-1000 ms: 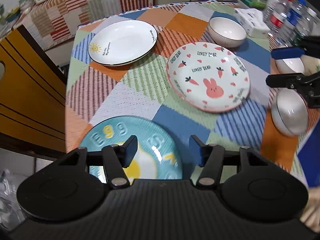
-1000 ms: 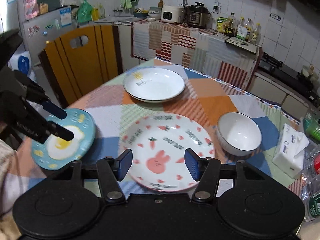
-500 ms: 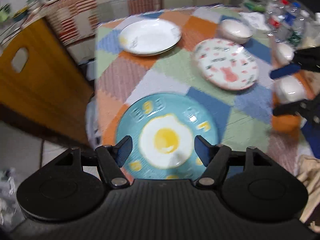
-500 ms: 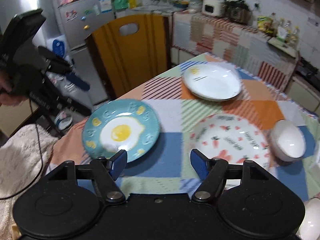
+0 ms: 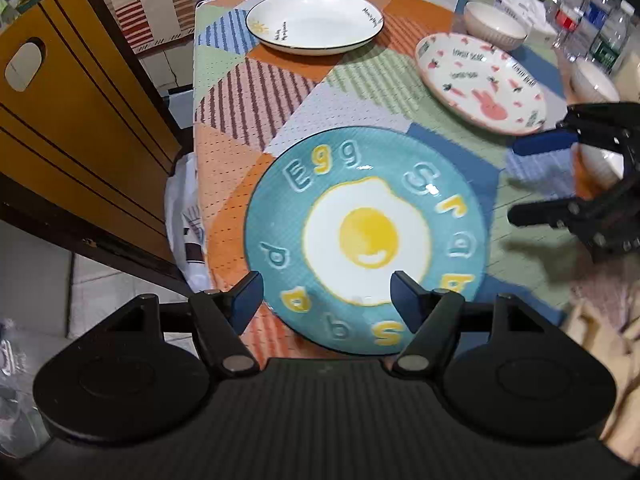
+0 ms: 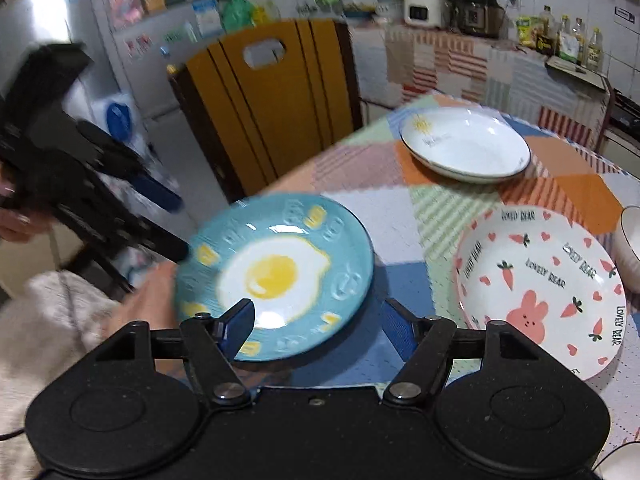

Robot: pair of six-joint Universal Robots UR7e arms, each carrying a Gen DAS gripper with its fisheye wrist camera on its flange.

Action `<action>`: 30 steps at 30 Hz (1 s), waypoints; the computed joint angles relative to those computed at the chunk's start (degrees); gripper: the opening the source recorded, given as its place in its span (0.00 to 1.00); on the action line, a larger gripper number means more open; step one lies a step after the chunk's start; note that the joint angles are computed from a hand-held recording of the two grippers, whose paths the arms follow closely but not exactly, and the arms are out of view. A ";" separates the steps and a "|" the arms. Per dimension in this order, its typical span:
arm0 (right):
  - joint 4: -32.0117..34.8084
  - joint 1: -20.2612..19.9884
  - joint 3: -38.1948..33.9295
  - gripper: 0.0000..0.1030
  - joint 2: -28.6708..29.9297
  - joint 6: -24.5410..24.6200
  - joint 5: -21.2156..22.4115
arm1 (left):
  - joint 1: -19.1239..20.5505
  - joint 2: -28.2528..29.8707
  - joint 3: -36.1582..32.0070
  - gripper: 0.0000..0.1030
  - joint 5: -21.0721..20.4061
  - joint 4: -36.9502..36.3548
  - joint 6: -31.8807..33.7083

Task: Organize plates and bowls

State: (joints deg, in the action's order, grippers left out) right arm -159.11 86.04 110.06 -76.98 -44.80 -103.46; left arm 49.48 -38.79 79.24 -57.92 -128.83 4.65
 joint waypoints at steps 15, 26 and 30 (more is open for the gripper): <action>8.11 -3.00 -5.37 0.44 6.38 16.06 0.92 | 4.62 3.69 -4.55 0.30 -1.44 4.51 -4.55; 7.24 -4.92 -4.66 0.19 6.31 21.61 4.52 | 5.53 3.28 -3.32 0.30 -3.97 1.59 -9.07; 6.90 -4.88 -4.53 0.20 6.16 18.95 4.67 | 5.35 2.95 -3.04 0.30 -4.71 2.29 -6.74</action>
State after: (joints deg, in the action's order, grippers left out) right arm -152.21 81.16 105.53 -70.81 -25.85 -98.79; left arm 54.83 -35.84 76.20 -62.64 -126.54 -2.08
